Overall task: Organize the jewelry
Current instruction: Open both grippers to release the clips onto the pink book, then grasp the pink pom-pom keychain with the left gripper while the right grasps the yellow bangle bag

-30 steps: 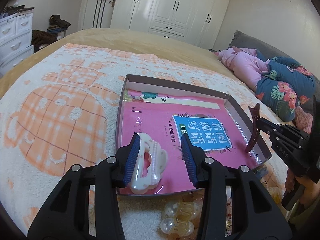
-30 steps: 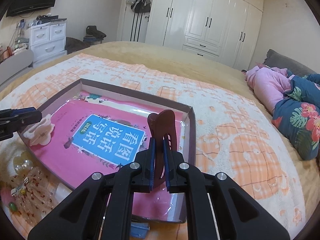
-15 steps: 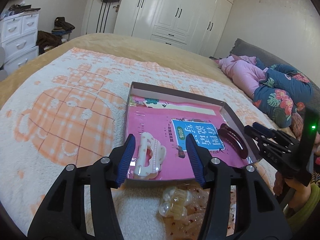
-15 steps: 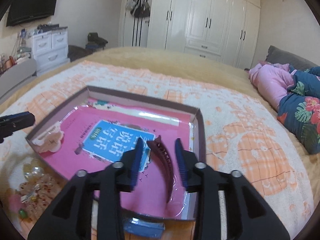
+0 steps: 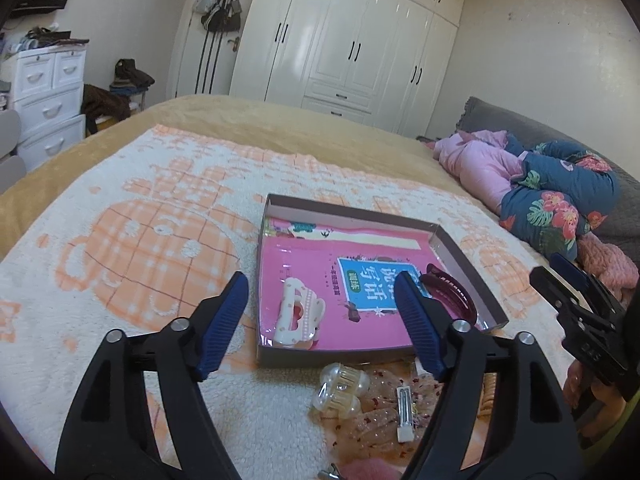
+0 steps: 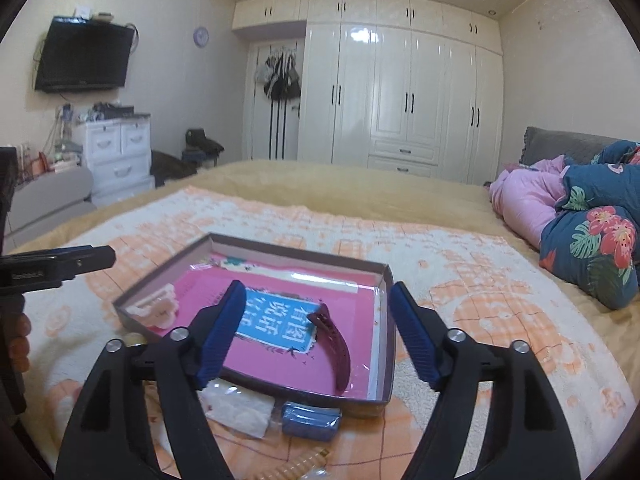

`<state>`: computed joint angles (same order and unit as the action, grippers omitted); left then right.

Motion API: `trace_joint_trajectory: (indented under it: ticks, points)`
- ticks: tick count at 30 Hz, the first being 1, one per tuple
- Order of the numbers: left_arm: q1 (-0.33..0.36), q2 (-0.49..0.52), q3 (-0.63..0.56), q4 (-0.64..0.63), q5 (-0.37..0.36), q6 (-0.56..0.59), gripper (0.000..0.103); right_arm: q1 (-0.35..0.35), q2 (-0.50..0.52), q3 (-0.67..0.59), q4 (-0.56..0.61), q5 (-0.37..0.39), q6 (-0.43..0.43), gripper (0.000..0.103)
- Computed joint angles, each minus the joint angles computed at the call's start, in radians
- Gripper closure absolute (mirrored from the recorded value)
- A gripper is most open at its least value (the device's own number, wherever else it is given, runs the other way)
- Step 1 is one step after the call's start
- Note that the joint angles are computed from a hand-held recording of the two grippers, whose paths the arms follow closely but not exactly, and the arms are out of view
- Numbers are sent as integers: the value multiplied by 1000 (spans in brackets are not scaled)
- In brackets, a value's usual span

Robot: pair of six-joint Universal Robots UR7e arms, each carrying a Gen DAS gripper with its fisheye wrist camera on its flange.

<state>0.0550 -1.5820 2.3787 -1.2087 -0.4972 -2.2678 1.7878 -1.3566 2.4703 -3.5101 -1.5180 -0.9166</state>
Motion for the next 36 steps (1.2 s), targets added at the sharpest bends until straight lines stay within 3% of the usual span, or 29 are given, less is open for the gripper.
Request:
trace_joint_trajectory:
  ticks: [8,25,36]
  points:
    - [-58,27,-19,85,-19,-87,13,-5,-73,51,9,30,8,14]
    - [-151,45,-4,93,-59,-111,12,-49,-232,152,102,61,-48,10]
    - [-206,45,10,94,-165,-119,12,-85,-298,194,179,63,-109,10]
